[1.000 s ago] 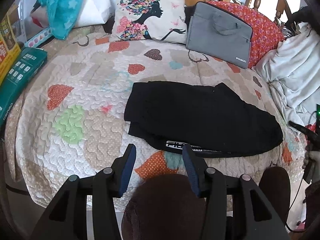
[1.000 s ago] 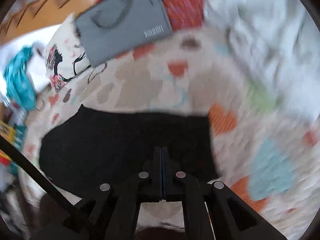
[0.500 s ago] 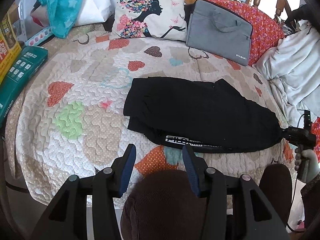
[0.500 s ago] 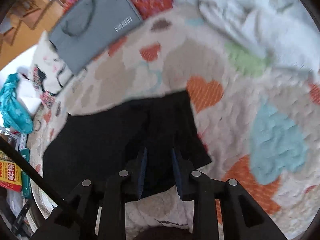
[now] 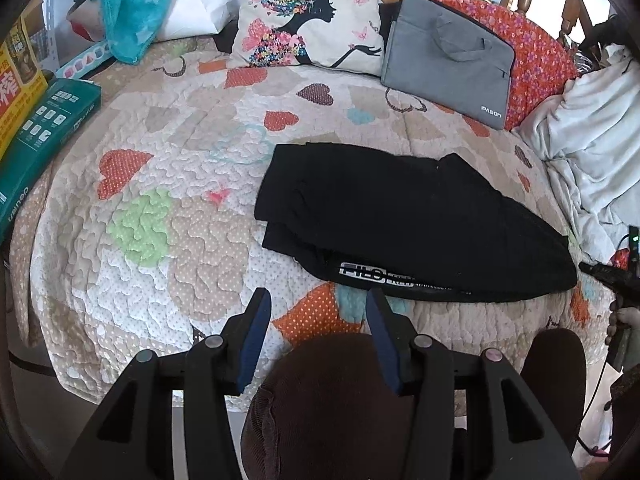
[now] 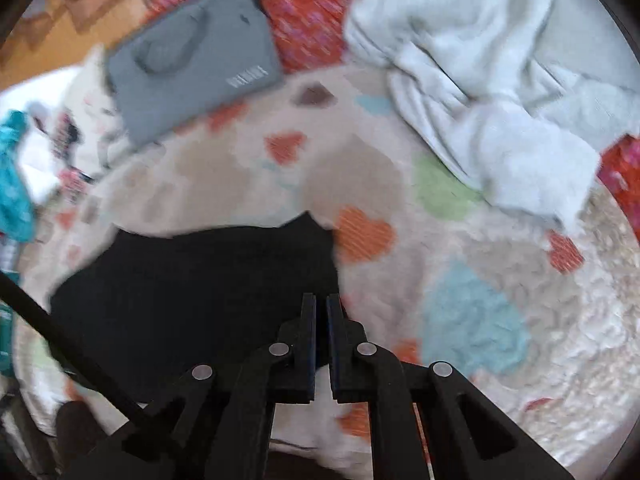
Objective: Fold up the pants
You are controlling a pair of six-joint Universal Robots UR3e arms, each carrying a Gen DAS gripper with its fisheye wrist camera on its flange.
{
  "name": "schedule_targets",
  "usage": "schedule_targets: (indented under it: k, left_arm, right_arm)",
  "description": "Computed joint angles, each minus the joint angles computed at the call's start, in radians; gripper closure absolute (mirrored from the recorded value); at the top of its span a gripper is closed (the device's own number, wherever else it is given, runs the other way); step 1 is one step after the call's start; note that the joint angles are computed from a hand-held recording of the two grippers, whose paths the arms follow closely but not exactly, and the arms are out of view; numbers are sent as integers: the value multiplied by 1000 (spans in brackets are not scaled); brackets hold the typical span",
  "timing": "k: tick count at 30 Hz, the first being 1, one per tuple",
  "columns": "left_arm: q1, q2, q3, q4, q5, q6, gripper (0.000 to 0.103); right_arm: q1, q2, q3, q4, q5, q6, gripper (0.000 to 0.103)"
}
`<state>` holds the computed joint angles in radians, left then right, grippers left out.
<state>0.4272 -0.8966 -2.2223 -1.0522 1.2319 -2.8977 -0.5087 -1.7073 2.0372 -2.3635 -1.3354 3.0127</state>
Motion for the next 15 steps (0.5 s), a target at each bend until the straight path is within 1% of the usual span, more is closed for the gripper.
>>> schedule_targets:
  k: [1, 3, 5, 7, 8, 9, 10, 13, 15]
  left_arm:
    - [0, -1, 0, -1, 1, 0, 55]
    - [3, -1, 0, -2, 1, 2, 55]
    - [7, -3, -1, -3, -2, 3, 54]
    - [6, -23, 2, 7, -7, -12, 54]
    - [1, -36, 2, 18, -8, -25, 54]
    - [-1, -44, -2, 28, -14, -37, 54]
    - [-4, -53, -4, 38, -18, -45, 54]
    - [-19, -74, -20, 76, -20, -58, 54]
    - [0, -72, -35, 82, -36, -48, 54]
  right_arm:
    - [2, 20, -3, -2, -36, 15, 98]
    - [-46, -22, 28, -4, -4, 52, 97]
    - [-53, -72, 44, -33, 22, 61, 96]
    - [-43, -94, 21, -24, 99, 41, 89]
    - [-40, -84, -8, 5, 166, 27, 83]
    - [-26, -56, -49, 39, 232, 15, 80]
    - [9, -7, -106, 69, 278, 12, 80]
    - [135, 160, -278, 99, 375, 33, 80]
    - [239, 280, -403, 99, 398, 65, 80]
